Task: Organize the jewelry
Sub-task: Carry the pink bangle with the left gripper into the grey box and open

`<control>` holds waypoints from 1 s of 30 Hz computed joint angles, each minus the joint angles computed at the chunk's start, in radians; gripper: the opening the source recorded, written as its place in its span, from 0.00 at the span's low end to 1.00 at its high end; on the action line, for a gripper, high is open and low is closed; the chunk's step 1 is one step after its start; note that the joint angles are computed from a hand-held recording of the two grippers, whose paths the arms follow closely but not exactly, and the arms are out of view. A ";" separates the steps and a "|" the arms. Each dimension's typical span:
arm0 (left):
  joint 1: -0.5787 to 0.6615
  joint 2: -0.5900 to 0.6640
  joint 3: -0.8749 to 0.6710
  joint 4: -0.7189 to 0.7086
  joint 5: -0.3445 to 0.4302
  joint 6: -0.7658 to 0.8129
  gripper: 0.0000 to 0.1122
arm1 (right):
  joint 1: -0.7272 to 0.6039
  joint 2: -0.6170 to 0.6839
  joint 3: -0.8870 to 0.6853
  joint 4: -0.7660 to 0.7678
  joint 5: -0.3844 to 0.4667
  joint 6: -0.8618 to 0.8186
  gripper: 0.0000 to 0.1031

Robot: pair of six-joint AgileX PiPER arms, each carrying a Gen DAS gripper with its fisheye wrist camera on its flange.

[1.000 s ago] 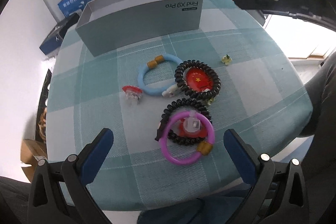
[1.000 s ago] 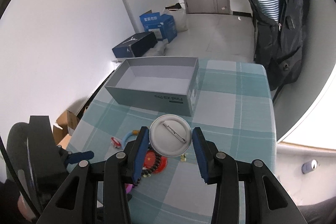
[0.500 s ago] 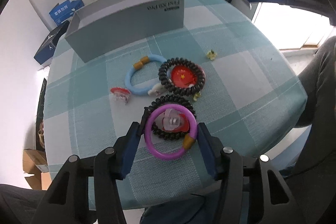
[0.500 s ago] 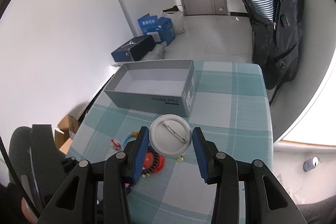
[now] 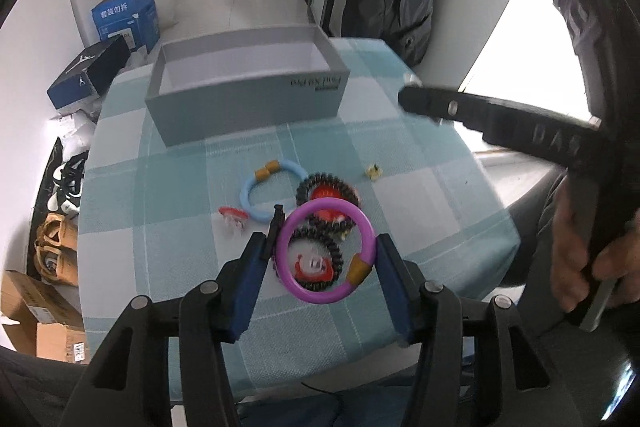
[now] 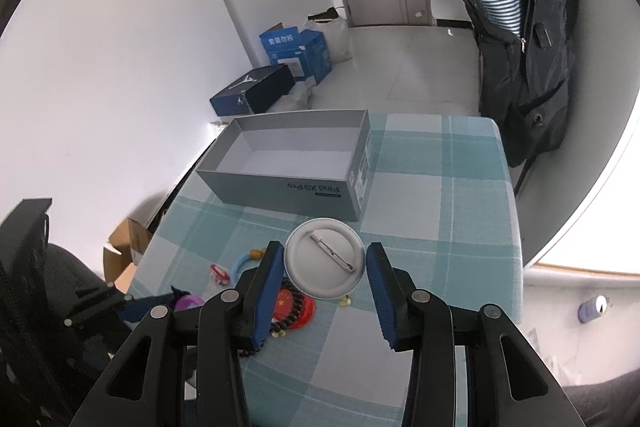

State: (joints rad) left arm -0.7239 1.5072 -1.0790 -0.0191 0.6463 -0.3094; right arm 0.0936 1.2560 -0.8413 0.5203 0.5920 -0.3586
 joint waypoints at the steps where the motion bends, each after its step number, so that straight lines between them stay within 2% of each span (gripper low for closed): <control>1: 0.015 -0.002 -0.014 -0.016 0.005 0.016 0.44 | -0.006 0.002 -0.002 0.023 0.004 -0.017 0.40; 7: 0.122 0.032 -0.169 -0.067 0.069 0.130 0.44 | -0.055 0.031 -0.066 0.161 0.060 -0.120 0.40; 9: 0.168 0.071 -0.248 -0.086 0.099 0.171 0.44 | -0.077 0.069 -0.131 0.202 0.104 -0.143 0.40; 17: 0.286 0.300 -0.569 -0.147 0.200 0.290 0.44 | -0.059 0.290 -0.451 0.192 0.207 -0.097 0.40; 23: 0.314 0.409 -0.661 -0.174 0.251 0.310 0.44 | -0.007 0.487 -0.675 0.107 0.255 -0.024 0.40; 30: 0.359 0.514 -0.762 -0.254 0.323 0.346 0.44 | -0.001 0.631 -0.771 0.081 0.301 -0.003 0.40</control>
